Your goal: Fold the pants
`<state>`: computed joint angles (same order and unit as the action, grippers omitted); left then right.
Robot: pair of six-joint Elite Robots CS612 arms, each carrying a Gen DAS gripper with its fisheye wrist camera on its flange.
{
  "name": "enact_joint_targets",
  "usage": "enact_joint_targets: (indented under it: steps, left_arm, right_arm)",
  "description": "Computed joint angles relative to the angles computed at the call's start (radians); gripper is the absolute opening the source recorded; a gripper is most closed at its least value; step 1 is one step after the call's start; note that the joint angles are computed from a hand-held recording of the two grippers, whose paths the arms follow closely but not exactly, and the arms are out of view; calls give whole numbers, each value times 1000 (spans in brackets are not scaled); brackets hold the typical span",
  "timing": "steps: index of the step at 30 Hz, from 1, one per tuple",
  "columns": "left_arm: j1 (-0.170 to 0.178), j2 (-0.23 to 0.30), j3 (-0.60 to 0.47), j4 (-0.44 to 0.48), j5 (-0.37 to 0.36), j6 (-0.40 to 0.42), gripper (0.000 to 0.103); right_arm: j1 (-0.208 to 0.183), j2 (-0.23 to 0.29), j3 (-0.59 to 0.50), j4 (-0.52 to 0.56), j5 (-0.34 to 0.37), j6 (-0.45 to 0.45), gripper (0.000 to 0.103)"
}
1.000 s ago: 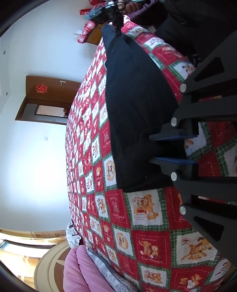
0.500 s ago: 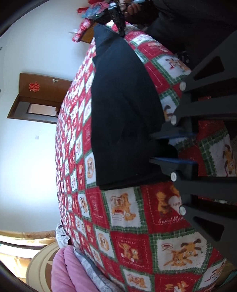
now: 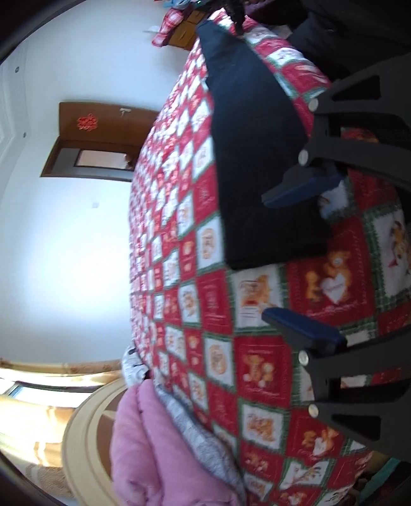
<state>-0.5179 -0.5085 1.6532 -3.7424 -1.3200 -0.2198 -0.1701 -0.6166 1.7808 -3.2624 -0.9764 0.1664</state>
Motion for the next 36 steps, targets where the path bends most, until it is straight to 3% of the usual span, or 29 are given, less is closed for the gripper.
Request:
enact_joint_targets:
  steps: [4, 10, 14, 20, 25, 28, 30, 33, 36]
  left_arm:
    - [-26, 4, -41, 16, -16, 45, 76]
    - [-47, 39, -146, 101, -152, 38, 77]
    - [-58, 71, -224, 166, -212, 26, 77]
    - [-53, 119, -310, 257, -281, -77, 79]
    - [-59, 129, -314, 306, -279, -102, 79]
    - [-70, 119, -302, 304, -257, -83, 83]
    - [-73, 119, -314, 297, -277, -76, 83]
    - [-89, 127, -355, 300, -308, -20, 84]
    - [-106, 143, -401, 322, -326, 33, 84]
  right_arm:
    - [-37, -18, 52, -149, -103, 95, 3]
    - [-94, -18, 68, -312, -179, 262, 3]
    - [-112, -7, 47, -381, -225, 330, 3]
    - [-115, -4, 21, -356, -402, 392, 3]
    - [-135, -3, 25, -331, -359, 386, 0]
    - [-129, -28, 44, -318, -387, 295, 0]
    - [-134, -41, 62, -373, -396, 269, 3]
    - [-151, -64, 58, -375, -411, 250, 3]
    - [-169, -67, 14, -301, -419, 242, 3]
